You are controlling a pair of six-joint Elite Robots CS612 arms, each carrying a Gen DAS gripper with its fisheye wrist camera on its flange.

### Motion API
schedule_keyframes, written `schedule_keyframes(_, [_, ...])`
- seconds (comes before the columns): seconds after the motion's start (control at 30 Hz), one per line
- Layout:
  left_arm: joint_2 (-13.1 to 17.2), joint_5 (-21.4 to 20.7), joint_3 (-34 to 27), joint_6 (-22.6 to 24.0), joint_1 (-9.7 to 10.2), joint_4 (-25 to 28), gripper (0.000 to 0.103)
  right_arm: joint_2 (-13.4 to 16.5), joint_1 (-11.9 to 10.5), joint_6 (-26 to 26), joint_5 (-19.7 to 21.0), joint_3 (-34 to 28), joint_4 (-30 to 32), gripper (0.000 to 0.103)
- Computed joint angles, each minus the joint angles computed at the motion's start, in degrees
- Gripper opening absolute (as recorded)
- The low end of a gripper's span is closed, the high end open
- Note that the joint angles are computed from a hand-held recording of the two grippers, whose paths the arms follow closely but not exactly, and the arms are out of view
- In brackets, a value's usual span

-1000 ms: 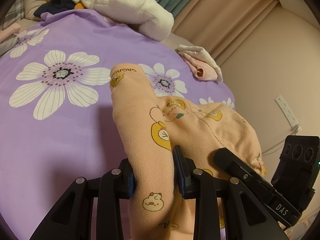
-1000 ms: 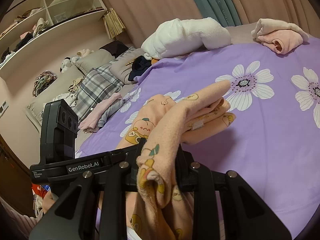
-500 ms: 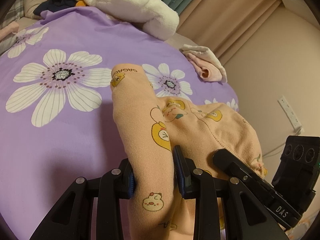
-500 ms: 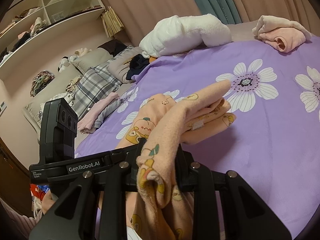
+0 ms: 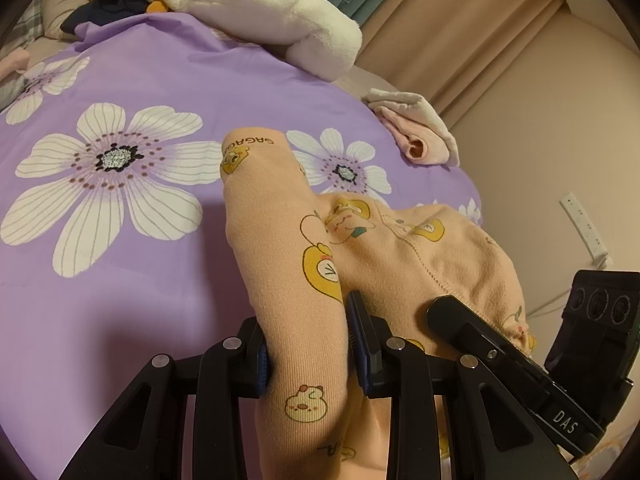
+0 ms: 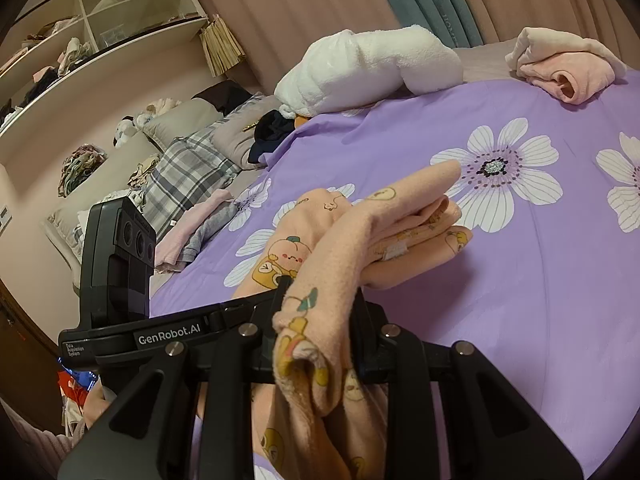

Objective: Fold small clothes
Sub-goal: 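Hold the folded shirt end with both grippers, keeping it raised, then lower the held shirt end onto the shirt body with both grippers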

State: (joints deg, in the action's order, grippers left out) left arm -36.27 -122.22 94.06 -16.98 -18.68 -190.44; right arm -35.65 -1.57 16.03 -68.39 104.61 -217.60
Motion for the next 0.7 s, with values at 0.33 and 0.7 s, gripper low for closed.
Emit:
schedule_keyframes(0.33, [1.1, 0.3, -1.9, 0.5, -0.02, 1.5, 0.029, 0.5, -0.3, 0.2, 0.1, -1.1, 0.8, 0.026])
schedule_keyframes(0.7, [2.1, 1.3, -3.3, 1.3, -0.61, 5.9, 0.030, 1.4, -0.7, 2.0, 0.9, -2.2, 3.5, 0.026])
